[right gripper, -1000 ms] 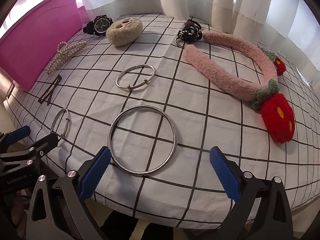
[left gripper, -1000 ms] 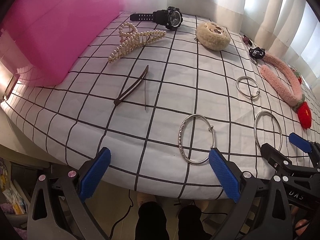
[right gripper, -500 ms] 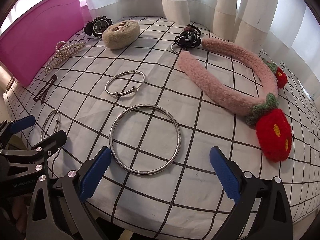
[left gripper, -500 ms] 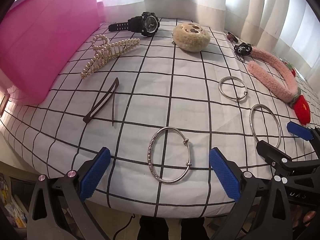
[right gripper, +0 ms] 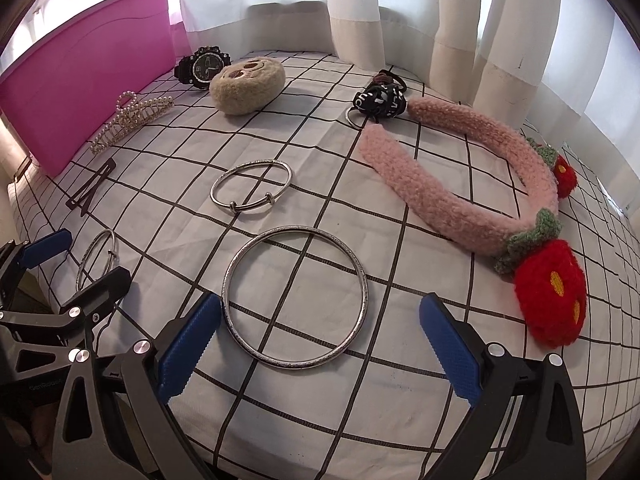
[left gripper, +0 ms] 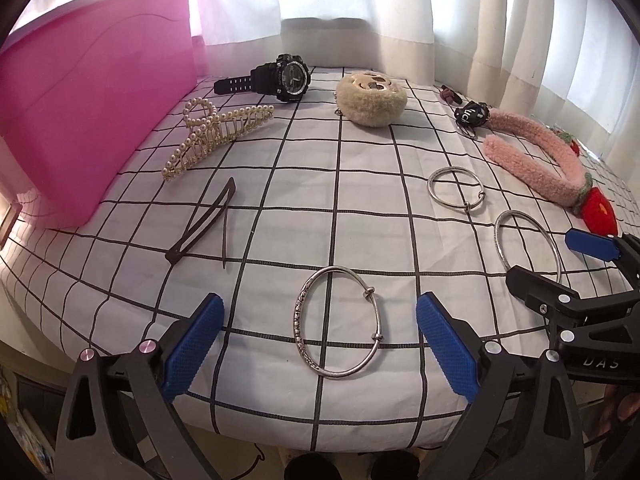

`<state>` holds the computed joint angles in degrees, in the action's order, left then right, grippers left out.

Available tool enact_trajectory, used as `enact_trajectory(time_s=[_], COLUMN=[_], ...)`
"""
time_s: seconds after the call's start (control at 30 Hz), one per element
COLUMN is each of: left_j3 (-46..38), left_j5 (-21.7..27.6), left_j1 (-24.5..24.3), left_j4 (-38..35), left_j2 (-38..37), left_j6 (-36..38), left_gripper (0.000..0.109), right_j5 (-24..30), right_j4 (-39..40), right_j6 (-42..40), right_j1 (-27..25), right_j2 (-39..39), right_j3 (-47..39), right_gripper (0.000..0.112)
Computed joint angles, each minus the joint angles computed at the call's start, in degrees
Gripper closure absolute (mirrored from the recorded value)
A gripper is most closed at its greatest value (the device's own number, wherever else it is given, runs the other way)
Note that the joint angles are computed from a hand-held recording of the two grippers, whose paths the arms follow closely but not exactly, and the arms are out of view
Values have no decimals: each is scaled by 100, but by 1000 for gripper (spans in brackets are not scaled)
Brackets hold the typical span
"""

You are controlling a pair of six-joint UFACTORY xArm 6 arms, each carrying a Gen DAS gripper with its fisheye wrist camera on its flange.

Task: Organize jewelry
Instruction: 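Grasp the engraved silver bangle with the left tool while the right tool grasps the large silver ring, then carry both pieces into the pink tub and open both tools to release them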

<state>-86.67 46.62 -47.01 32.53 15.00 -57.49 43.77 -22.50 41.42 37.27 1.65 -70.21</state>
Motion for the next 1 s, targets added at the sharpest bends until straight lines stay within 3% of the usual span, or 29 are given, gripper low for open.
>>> enact_trajectory(time_s=[0.17, 0.27, 0.77, 1.0], left_j3=[-37, -102, -200, -420], left_j5=[-140, -184, -332, -277], left_j1=[-98, -122, -45, 66], left_j4=[-106, -267, -631, -589], left_j2=[6, 44, -121, -322], left_j6=[370, 546, 721, 745], left_gripper=[55, 69, 69, 69], right_j5=[60, 37, -55, 156], right_j4=[255, 330, 543, 408], right_j6=[-272, -477, -409, -444], right_j1=[-12, 28, 14, 34], right_j2=[46, 41, -130, -66], right_j3=[-100, -146, -152, -744], right_gripper=[22, 43, 43, 43])
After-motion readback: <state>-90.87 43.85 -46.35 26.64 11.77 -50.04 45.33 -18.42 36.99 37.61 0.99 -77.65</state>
